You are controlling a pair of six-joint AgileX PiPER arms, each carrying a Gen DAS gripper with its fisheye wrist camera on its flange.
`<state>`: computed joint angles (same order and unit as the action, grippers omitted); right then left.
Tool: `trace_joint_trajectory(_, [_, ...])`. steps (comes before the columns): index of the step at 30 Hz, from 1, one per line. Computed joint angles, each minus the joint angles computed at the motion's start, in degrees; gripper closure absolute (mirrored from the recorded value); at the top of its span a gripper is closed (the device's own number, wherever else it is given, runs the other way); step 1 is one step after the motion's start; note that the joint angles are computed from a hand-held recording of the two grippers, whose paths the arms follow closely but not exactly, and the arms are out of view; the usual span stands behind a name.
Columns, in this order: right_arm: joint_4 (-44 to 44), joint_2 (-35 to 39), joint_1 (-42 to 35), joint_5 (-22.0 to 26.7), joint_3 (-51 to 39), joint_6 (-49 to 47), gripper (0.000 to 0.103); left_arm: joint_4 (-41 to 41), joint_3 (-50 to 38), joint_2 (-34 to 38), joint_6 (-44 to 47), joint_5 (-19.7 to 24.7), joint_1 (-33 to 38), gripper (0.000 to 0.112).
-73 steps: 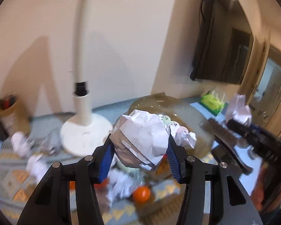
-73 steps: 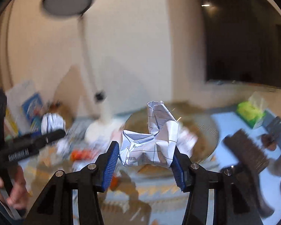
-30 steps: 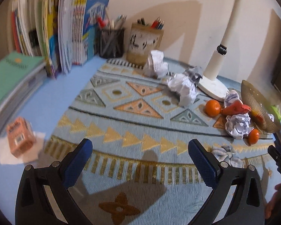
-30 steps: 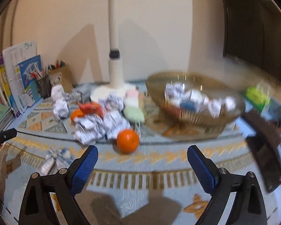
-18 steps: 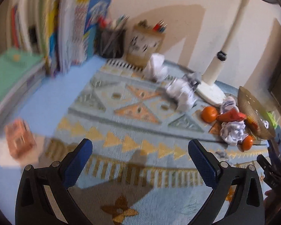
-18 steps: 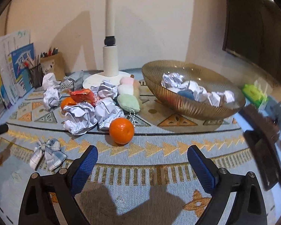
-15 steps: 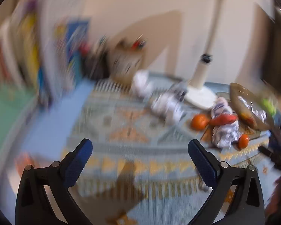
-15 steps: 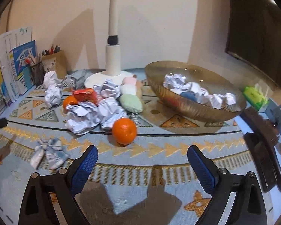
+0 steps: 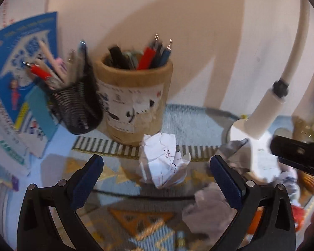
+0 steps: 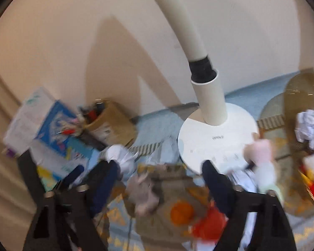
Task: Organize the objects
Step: 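Grasp red-written paper by the pen holder with left while right grasps grey paper by the lamp, then carry both papers over the glass bowl and release them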
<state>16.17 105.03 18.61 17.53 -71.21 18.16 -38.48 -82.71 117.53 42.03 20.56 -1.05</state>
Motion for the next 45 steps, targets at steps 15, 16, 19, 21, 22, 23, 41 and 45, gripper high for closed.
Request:
trace_joint_trajectory(15, [-12.9, 16.0, 3.7, 2.9, -15.0, 9.8, 0.072, -17.9, 2.9, 0.7, 18.5, -1.7, 0.7, 0.064])
trace_joint_trajectory(16, [-12.4, 14.3, 3.8, 1.1, -12.7, 9.6, 0.072, -19.6, 3.5, -0.2, 20.0, -0.7, 1.1, 0.064])
trace_joint_trajectory(19, [-11.1, 8.4, 4.2, -3.0, -6.5, 8.0, 0.072, -24.0, 7.6, -6.0, 24.5, 0.4, 1.9, 0.064])
trace_joint_trajectory(21, [-14.6, 1.8, 4.8, -4.3, -1.0, 10.1, 0.072, -27.3, 12.2, -11.8, 28.6, 2.1, 2.7, 0.064])
trace_joint_trajectory(22, [-13.0, -1.2, 4.9, -5.2, 1.5, 8.2, 0.072, -28.6, 14.6, -14.5, 30.7, 2.3, 2.9, 0.064])
trace_joint_trajectory(23, [-9.1, -4.9, 4.6, -6.1, 4.9, 4.0, 0.072, -30.7, 17.5, -17.4, 33.7, 2.5, 3.1, 0.064])
trace_joint_trajectory(41, [49.2, -43.5, -37.3, 20.6, 60.3, -80.1, 0.071, -44.4, 57.7, -40.8, 52.2, 6.1, 5.7, 0.063])
trace_joint_trajectory(45, [55.0, -36.2, -52.0, 27.6, 63.6, -96.6, 0.056, -44.7, 57.9, -39.3, 55.0, 9.1, 7.1, 0.060])
